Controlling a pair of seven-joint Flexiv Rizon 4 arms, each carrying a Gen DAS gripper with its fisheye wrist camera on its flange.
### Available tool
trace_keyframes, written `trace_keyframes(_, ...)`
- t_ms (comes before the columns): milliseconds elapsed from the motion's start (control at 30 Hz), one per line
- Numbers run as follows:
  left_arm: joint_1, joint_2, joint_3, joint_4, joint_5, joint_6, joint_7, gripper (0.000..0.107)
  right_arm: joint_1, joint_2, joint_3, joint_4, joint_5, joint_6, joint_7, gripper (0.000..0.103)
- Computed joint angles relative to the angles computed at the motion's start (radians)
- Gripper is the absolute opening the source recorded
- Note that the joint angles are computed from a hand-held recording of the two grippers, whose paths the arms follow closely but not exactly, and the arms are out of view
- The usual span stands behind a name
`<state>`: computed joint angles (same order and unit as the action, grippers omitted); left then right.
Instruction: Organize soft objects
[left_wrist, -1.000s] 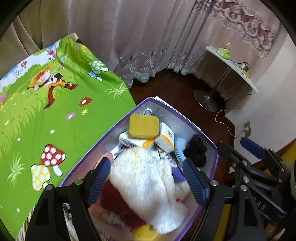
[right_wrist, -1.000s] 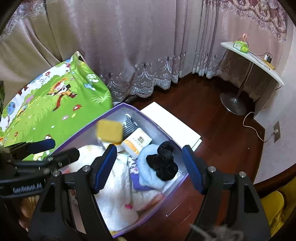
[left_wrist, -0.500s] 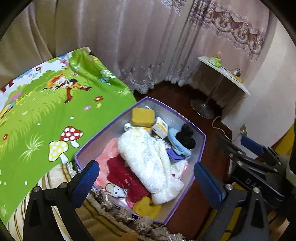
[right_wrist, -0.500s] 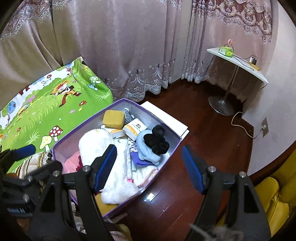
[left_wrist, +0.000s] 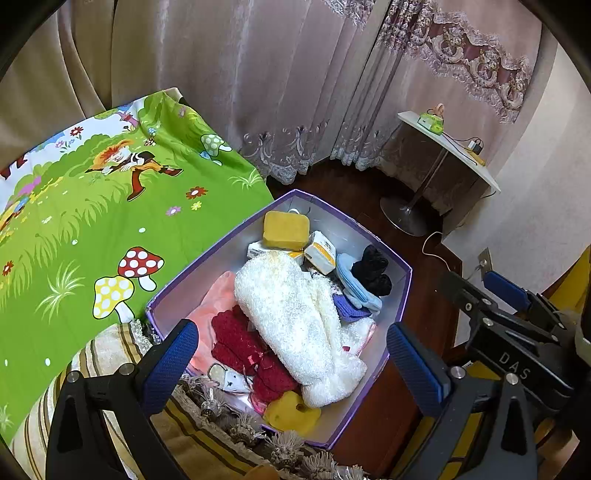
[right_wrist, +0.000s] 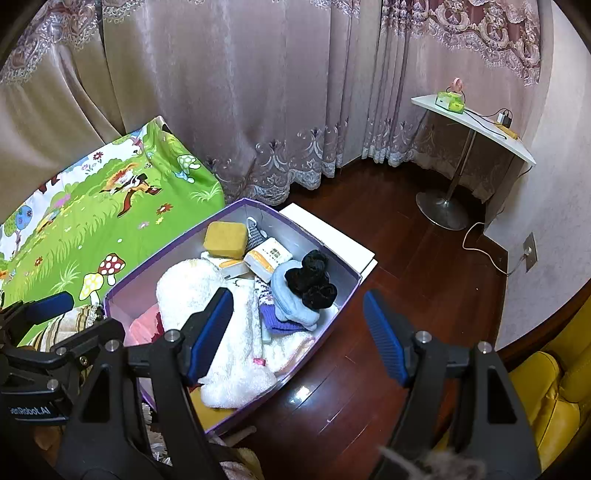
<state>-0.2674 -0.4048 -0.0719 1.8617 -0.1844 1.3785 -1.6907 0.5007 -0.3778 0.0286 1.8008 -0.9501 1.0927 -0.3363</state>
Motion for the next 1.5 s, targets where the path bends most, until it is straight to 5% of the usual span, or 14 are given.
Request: trace_keyframes(1500,0.000,-0.001,0.000,-0.003,0.003,-0.004,-0.005,0.103,0.000,0.001,0.005,0.003,0.017,-0.006,-0.005,0.076)
